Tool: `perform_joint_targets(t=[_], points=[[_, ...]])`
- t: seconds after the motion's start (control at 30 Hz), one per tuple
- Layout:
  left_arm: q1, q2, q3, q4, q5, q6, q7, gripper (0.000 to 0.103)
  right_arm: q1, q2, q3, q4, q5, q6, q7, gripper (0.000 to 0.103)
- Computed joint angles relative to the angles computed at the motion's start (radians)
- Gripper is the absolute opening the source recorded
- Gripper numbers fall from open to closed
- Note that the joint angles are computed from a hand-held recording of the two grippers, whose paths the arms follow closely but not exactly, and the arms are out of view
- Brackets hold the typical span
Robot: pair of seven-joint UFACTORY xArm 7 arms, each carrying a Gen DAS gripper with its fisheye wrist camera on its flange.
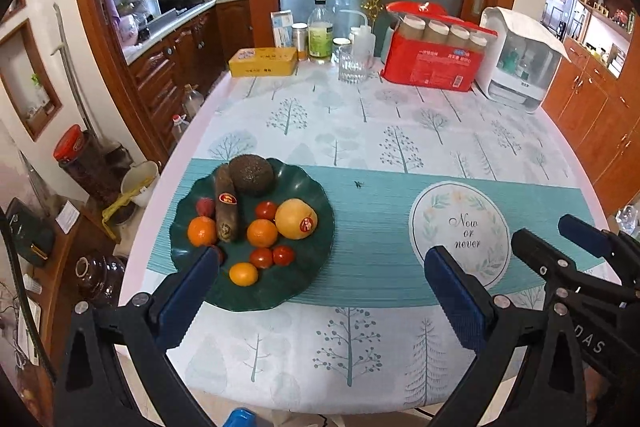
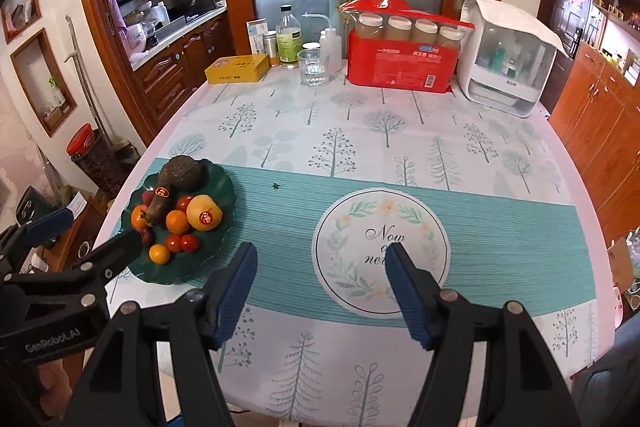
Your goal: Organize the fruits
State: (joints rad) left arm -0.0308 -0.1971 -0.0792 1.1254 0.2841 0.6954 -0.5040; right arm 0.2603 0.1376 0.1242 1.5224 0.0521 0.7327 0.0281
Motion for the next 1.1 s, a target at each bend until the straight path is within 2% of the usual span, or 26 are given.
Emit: perform_joint_targets(t=[0.37, 1.1], points=[[0.0, -0.009, -0.001, -0.004, 0.003, -0.004, -0.007, 0.102, 0.008, -0.017, 0.001, -0.018, -0.014, -0.01, 0.027, 0.067], [-0.01, 0.022, 0.013, 0.022, -0.055, -0.018, 0.079, 0.102, 0.017, -0.033, 0.0, -0.03, -0.083, -0.017, 0.123, 0.067]])
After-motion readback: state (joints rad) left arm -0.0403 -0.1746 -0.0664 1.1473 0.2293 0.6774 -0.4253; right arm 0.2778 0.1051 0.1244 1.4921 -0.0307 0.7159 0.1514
